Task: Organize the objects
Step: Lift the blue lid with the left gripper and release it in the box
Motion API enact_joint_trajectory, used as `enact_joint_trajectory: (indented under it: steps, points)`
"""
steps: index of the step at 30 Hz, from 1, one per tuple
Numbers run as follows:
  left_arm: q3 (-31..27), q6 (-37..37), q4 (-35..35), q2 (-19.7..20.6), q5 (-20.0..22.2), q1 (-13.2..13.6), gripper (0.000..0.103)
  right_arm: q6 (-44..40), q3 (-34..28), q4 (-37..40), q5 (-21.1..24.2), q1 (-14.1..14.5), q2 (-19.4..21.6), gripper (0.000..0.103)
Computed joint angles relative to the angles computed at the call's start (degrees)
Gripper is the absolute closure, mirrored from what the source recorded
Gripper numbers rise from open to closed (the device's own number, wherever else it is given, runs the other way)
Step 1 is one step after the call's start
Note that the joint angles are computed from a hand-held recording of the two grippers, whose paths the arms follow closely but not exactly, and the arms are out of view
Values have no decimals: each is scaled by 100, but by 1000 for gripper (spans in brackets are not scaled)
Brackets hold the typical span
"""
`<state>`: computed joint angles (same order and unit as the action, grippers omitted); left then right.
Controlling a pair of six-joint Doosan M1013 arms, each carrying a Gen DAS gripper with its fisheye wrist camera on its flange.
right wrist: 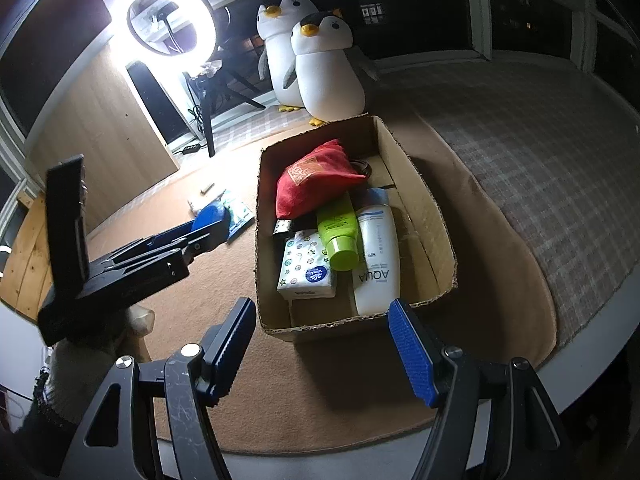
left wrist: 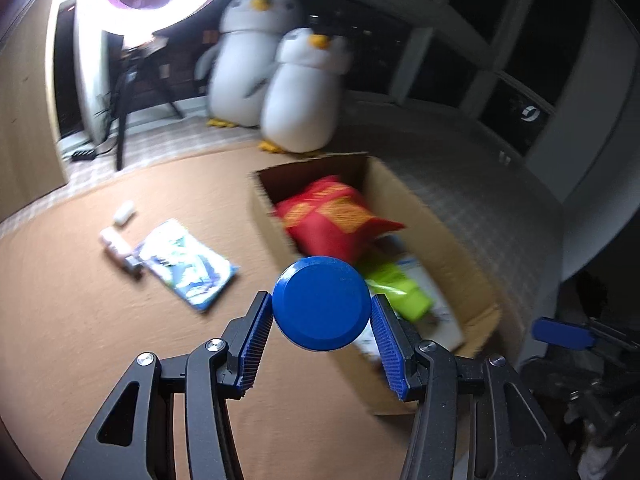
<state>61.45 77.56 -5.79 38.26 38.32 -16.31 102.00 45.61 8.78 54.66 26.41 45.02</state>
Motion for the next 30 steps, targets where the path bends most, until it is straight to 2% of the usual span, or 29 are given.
enact_joint_trajectory:
  steps: [8, 16, 24, 30]
  points:
    - [-392, 404, -248, 248, 252, -165, 49, 113, 143, -53, -30, -24, -61, 38]
    - [-531, 597, -485, 307, 368, -158, 47, 258, 223, -103, 3, -43, -83, 38]
    - [-294, 413, -366, 135, 196, -80, 47, 139, 49, 17, 86, -7, 14, 38]
    - [239, -96, 0, -200, -5, 82, 47, -60, -354, 232, 283, 33, 231, 38]
